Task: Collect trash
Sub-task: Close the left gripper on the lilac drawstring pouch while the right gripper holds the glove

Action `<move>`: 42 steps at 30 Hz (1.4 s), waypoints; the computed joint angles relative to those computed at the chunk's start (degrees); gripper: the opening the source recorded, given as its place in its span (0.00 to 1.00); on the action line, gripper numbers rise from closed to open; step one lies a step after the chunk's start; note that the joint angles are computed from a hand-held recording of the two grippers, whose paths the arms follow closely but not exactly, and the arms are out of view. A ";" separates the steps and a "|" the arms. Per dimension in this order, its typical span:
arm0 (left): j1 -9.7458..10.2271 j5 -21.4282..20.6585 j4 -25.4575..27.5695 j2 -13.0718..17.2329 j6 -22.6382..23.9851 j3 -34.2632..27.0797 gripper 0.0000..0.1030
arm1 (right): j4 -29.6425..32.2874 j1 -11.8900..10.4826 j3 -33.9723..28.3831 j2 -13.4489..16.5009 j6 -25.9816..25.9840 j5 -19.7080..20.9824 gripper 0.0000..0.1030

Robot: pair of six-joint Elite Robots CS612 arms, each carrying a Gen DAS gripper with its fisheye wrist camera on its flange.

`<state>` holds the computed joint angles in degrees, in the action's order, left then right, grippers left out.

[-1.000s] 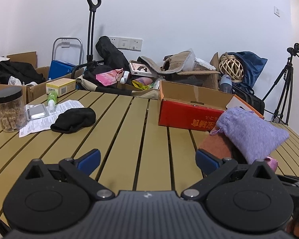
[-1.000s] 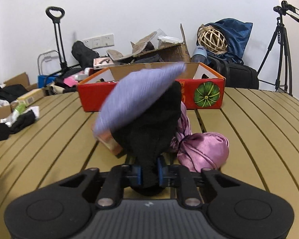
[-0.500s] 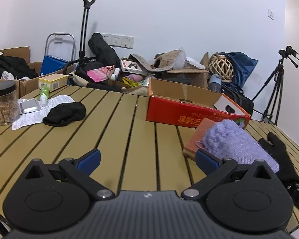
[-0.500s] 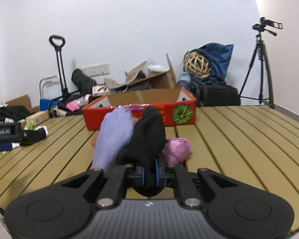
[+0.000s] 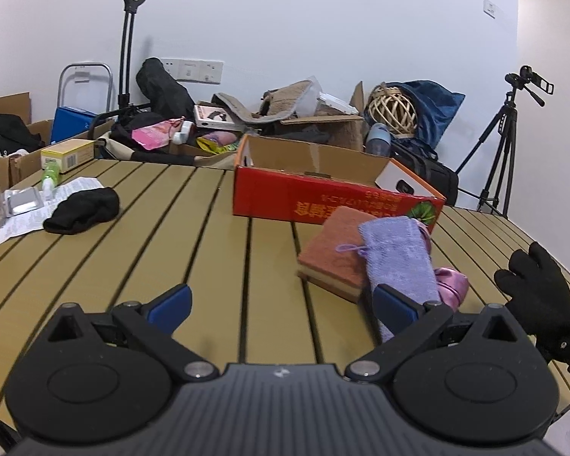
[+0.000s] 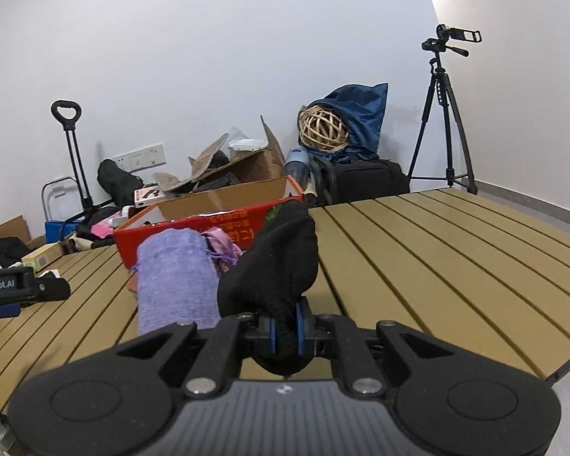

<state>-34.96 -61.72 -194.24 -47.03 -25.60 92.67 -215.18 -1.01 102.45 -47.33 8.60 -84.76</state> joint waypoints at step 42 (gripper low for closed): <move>-4.92 6.24 17.37 6.38 2.70 -13.24 1.00 | -3.07 -6.74 2.84 -0.58 3.31 -0.31 0.09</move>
